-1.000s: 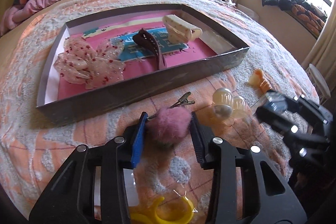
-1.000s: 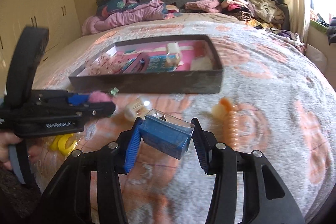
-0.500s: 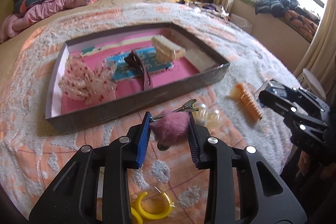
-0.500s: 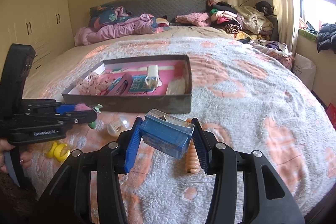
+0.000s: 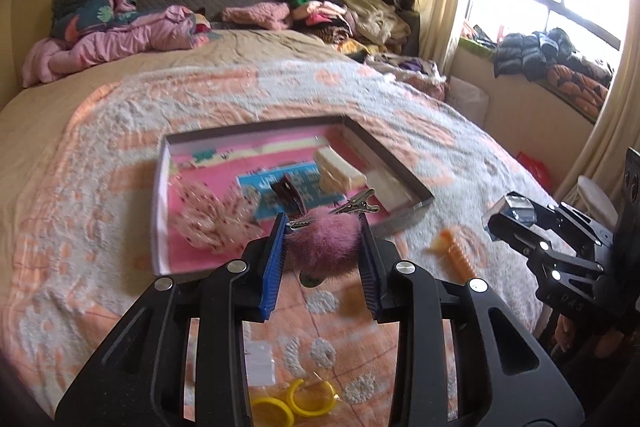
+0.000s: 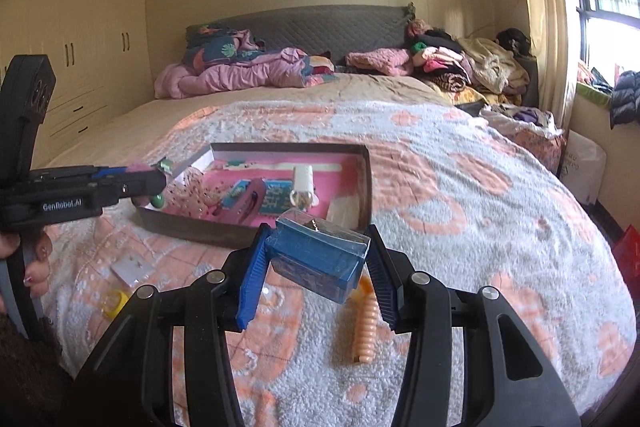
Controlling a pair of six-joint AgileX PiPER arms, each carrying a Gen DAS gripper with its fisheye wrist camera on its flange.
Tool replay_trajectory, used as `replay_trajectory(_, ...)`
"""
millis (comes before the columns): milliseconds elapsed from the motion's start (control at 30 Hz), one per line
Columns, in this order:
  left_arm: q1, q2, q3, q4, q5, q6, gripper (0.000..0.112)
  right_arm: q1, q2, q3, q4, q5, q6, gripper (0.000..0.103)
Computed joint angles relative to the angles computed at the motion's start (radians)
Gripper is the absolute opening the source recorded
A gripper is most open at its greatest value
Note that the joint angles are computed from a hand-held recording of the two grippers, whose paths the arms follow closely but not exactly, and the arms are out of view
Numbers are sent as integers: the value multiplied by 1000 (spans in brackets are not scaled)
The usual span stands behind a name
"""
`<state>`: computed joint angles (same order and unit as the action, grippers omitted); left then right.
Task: Organize jewelry
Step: 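Carry the pom-pom clip and blue box over the tray with both tools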
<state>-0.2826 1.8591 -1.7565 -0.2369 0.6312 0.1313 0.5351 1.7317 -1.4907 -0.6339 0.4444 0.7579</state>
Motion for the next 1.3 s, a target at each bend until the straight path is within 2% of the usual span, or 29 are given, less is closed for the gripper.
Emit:
replay_trajectory(433, 63, 13, -50, 18, -20, -50, 25, -15, 96, -217, 132, 27, -211, 45)
replay_trajectory(800, 115, 79, -148, 34, -18, -103, 25, -47, 266, -515, 233, 104, -371, 45)
replay_trajectory(1000, 126, 176, -277, 39, 32, -126, 25, -68, 376, -676, 302, 164, -452, 45)
replay_trajectory(1300, 104, 345, -490, 47, 150, -146, 25, -92, 531, -874, 348, 266, -508, 45)
